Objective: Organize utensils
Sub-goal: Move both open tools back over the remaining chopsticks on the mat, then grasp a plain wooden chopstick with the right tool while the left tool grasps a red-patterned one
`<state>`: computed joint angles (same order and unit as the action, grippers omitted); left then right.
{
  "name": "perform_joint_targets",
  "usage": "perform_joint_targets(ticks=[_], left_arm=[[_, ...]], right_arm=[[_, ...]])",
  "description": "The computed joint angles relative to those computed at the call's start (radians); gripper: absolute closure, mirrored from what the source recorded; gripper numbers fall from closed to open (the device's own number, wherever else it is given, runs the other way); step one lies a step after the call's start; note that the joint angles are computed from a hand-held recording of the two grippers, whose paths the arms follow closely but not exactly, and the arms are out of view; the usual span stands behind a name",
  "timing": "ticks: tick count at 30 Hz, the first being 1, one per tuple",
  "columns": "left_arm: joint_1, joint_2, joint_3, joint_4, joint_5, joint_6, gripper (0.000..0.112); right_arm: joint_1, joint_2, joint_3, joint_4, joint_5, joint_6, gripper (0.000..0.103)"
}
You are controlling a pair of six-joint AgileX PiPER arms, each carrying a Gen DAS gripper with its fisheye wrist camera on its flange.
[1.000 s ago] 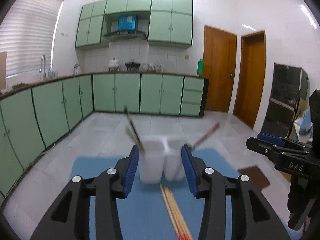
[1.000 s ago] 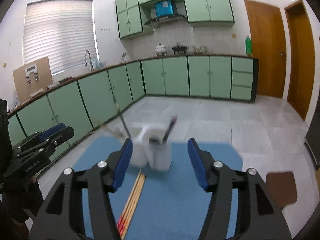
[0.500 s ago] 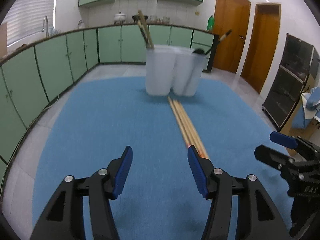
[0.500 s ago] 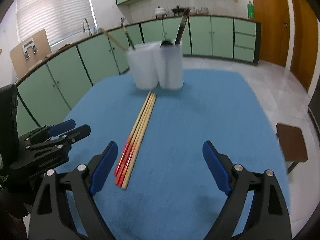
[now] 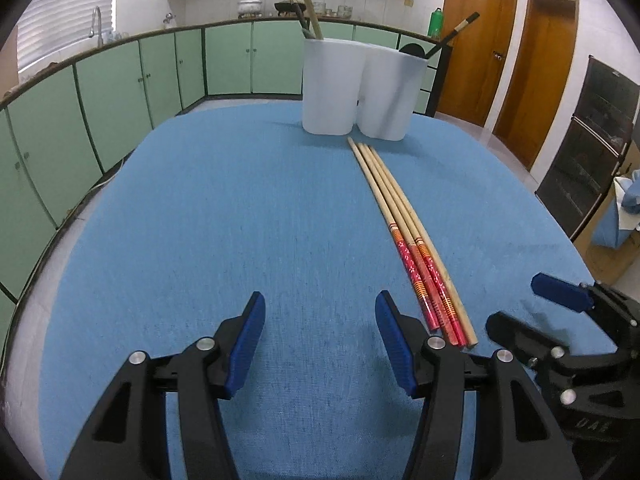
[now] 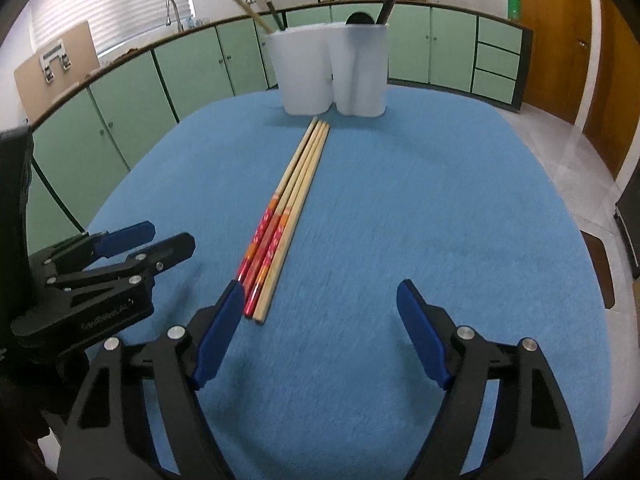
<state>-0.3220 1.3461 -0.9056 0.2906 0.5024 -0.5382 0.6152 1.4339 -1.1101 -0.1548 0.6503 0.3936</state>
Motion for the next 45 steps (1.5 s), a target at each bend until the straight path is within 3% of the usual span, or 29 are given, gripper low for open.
perform_joint_targets(ticks=[12, 18, 21, 25, 31, 34, 45], left_arm=[[0.001, 0.017, -0.005, -0.013, 0.008, 0.007, 0.056], [0.0, 0.011, 0.003, -0.005, 0.001, -0.007, 0.056], [-0.002, 0.014, 0.002, 0.0, 0.003, -0.013, 0.056], [-0.005, 0.012, 0.002, 0.008, 0.004, -0.018, 0.056], [-0.007, 0.02, -0.005, -0.002, 0.012, -0.002, 0.056], [-0.019, 0.024, -0.011, 0.008, 0.017, -0.005, 0.056], [-0.076, 0.034, -0.021, -0.042, 0.035, 0.054, 0.056]], right_arm=[[0.034, 0.047, -0.028, -0.084, 0.045, 0.05, 0.032], [0.062, 0.016, -0.004, -0.244, 0.076, 0.217, 0.033], [0.016, -0.013, 0.025, -0.128, 0.018, 0.126, 0.034], [0.0, -0.002, 0.025, -0.01, 0.002, 0.015, 0.052], [-0.004, 0.005, 0.015, -0.005, 0.006, 0.023, 0.073], [-0.019, 0.019, 0.001, 0.042, 0.003, -0.032, 0.097], [-0.076, 0.005, 0.019, 0.07, -0.006, -0.071, 0.097]])
